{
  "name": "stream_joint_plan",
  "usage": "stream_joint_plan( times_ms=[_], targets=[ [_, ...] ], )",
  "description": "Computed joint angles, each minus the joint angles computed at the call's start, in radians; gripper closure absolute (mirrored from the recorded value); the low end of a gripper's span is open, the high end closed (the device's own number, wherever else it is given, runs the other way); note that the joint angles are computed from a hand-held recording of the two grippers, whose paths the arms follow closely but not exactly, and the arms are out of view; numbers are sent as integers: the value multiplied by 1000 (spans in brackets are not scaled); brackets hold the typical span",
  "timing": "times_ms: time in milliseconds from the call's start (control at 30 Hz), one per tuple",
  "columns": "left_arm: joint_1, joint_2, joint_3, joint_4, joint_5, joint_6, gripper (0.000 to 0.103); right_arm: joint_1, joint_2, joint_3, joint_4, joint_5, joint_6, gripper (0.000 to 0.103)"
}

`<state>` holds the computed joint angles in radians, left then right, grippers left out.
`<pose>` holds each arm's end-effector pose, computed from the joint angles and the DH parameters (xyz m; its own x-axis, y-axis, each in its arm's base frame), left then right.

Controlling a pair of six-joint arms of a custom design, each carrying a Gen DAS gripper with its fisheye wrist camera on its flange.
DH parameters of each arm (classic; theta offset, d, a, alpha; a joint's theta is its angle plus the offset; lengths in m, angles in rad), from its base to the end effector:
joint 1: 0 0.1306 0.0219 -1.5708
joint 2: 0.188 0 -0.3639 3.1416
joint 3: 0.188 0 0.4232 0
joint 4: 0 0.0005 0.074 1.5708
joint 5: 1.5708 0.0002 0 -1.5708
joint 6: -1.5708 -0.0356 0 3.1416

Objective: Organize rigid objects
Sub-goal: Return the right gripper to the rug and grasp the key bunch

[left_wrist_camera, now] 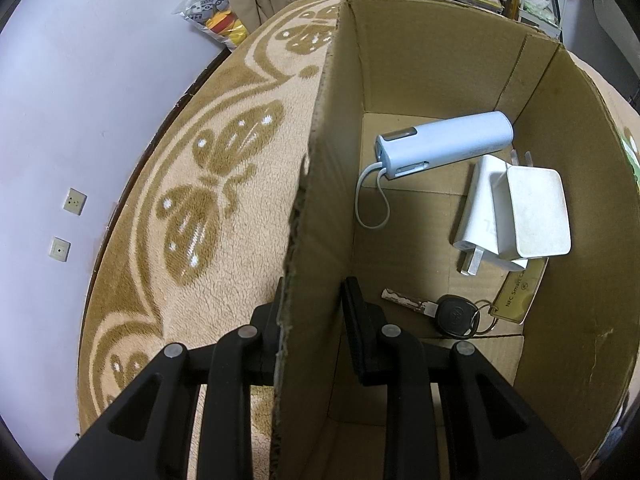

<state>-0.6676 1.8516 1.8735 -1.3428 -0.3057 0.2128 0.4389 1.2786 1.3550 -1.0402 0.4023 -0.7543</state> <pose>0.5057 -0.3857 0.3599 -0.8561 0.4185 -0.3033 0.3593 0.9037 0.2328 0.4286 0.1853 0.4370 -0.6712 0.3810 -0.6359 0.3715 0.9152 0.1562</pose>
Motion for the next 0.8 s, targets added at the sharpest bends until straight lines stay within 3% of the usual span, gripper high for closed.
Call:
stream_joint_plan(
  times_ms=[400, 500, 800],
  targets=[
    [1, 2, 2, 0, 4, 1, 78, -100, -64, -97, -12, 29, 3, 16],
    [1, 2, 3, -1, 2, -1, 78, -146, -84, -124, 20, -9, 6, 16],
    [2, 3, 3, -2, 2, -3, 78, -224, -42, -133, 3, -108, 19, 16]
  ],
)
